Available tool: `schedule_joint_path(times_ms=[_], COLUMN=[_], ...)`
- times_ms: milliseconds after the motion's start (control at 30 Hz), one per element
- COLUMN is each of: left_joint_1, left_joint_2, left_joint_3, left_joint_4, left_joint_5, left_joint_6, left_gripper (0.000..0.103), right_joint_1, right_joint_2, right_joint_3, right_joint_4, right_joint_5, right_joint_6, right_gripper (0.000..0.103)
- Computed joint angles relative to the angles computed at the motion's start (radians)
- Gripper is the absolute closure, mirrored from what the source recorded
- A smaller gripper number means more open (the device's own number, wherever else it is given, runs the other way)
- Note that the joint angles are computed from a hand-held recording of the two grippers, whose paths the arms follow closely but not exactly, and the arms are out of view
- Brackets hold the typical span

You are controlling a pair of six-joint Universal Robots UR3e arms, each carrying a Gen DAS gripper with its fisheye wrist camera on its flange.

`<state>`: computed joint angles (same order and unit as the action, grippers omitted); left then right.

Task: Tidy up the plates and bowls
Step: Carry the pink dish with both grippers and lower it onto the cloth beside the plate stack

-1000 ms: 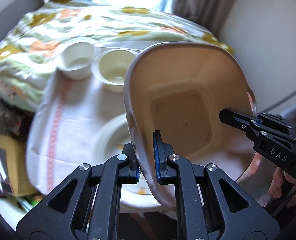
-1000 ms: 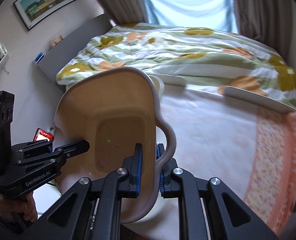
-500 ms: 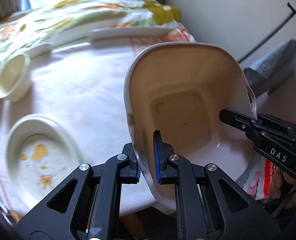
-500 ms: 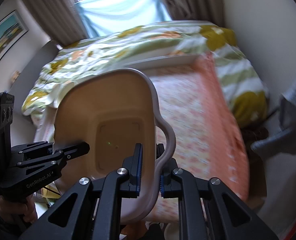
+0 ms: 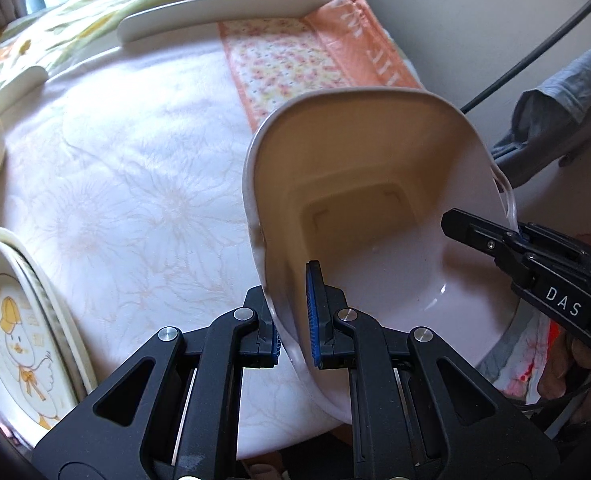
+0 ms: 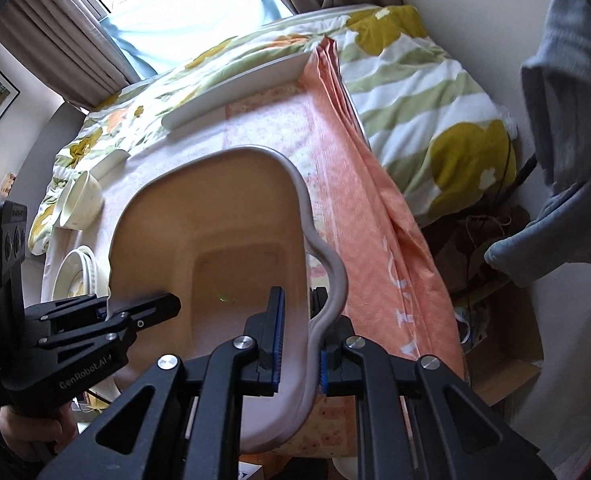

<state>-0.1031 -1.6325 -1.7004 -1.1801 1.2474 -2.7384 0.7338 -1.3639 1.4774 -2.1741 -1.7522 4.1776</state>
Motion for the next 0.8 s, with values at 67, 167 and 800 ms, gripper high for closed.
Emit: schedule_joint_path(times_ms=[67,167,800], left_joint_1=[-0.004,0.002,0.001], left_joint_2=[-0.006,-0.011,0.006], left_joint_3=[-0.003,-0.001,-0.039], left_joint_4=[0.02,0.025,0.1], left_joint_5=[0.016,0.037,0.094], left_joint_6=[-0.01,-0.013,-0.026], left_gripper=[0.094,0.094,0.01], right_joint_1=[-0.003,-0.011,-0.014], right_joint_2=[0.013,0.032,0.069], right_joint_3=[0.01,0.028,0.022], right_joint_4=[-0.031,-0.08,-0.111], right_joint_5=[0.013,0.028,0.04], right_joint_6=[-0.009,-0.024,0.018], right_gripper=[0.09,0.09,0.079])
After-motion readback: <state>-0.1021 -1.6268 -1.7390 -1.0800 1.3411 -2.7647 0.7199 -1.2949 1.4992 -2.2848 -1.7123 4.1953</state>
